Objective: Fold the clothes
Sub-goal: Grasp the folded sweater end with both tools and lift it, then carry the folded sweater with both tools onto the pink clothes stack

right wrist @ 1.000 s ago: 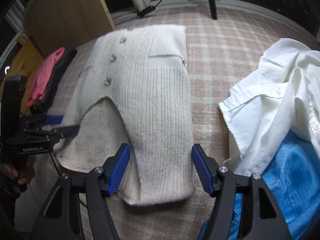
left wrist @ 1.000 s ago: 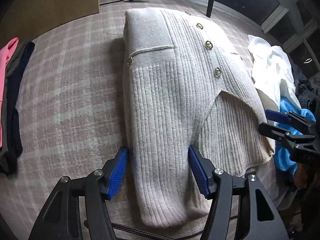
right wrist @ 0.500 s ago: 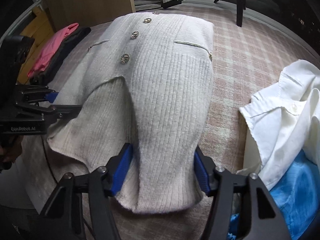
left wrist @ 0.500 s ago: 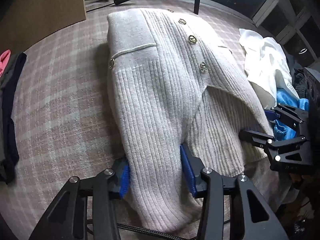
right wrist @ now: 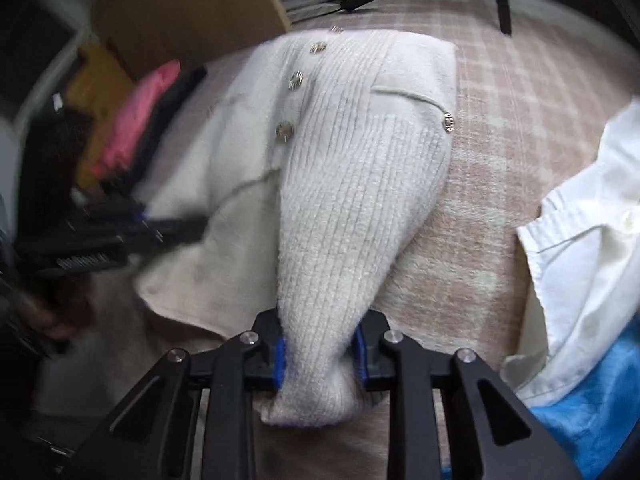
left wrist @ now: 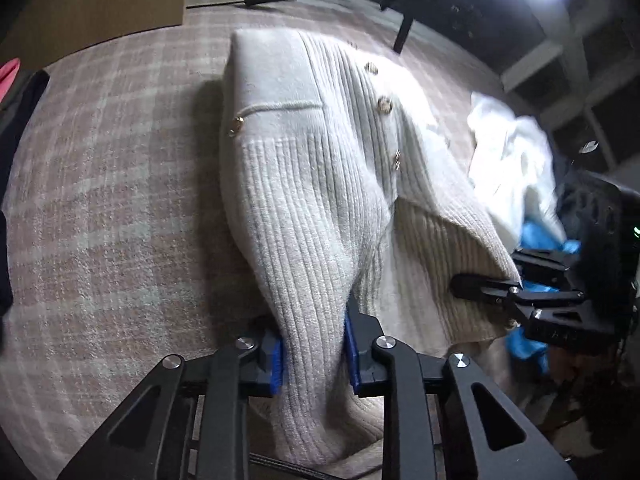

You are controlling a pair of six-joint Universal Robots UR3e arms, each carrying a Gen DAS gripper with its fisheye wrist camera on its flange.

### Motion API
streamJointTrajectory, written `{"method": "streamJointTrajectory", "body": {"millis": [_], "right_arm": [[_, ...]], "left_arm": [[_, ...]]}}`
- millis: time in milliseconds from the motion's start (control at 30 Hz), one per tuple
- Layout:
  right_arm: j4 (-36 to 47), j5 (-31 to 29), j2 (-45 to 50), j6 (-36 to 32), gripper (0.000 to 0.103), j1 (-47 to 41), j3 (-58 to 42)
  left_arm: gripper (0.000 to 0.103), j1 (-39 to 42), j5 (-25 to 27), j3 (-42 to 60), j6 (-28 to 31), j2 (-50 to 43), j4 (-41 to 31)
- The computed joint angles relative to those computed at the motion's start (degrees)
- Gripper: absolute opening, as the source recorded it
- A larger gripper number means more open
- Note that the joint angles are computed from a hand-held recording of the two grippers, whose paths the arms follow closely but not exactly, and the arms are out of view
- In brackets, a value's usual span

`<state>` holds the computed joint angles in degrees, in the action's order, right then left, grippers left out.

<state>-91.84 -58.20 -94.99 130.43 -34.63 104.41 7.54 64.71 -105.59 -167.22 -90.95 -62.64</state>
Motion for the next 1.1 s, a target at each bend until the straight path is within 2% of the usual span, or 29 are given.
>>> {"method": "streamJointTrajectory", "body": {"millis": [100,200,267,400,467,500,567,667,767,833,933,1033,1100], "right_arm": [[5.9,3.0,1.4,0.1,0.023,-1.0,-6.6],[14.8,5.3,-2.1,-2.6,0.023,-3.6,-11.8],[19.9,6.1,-0.6,-0.4,0.022,-3.0,-19.5],[25.1,7.6,-2.1,3.6,0.022,-0.6,-25.4],[30.4,6.7,-4.9,4.0,0.022,0.9,-29.2],[33.7,6.6,-5.8,2.8,0.022,1.4,-30.9],[34.5,6.4,-8.2,6.0,0.022,4.7,-31.7],[25.8,6.5,-8.3,17.0,0.022,14.4,-30.7],[10.1,3.9,-2.2,33.9,0.021,27.8,-33.5],[3.2,1.0,4.9,42.8,0.020,35.8,-41.2],[-1.3,-3.8,16.9,51.0,0.020,45.1,-58.5],[-6.8,-11.3,29.7,57.4,0.020,54.0,-76.5],[-7.9,-14.8,39.2,58.2,0.020,58.3,-88.5]], "left_arm": [[0.021,2.5,-3.3,3.0,2.0,2.4,-3.8],[0.021,4.4,-5.9,7.6,3.7,4.2,-7.5],[0.021,6.6,-9.0,11.0,5.4,5.1,-12.3],[0.021,12.4,-12.9,14.2,13.0,10.8,-25.5],[0.021,17.0,-14.6,14.4,20.3,16.1,-35.0],[0.021,18.6,-15.2,15.6,23.1,16.4,-38.3],[0.021,21.6,-15.6,18.9,27.7,13.9,-42.8],[0.021,32.0,-14.8,25.2,41.2,12.8,-58.4],[0.021,39.6,-14.4,34.2,48.4,7.5,-66.3],[0.021,43.6,-15.5,45.2,51.8,1.6,-71.1],[0.021,49.5,-19.5,63.2,56.3,-6.6,-77.2],[0.021,55.6,-24.2,81.2,62.3,-15.4,-84.3],[0.021,58.2,-24.6,91.8,65.0,-21.7,-86.7]]}}
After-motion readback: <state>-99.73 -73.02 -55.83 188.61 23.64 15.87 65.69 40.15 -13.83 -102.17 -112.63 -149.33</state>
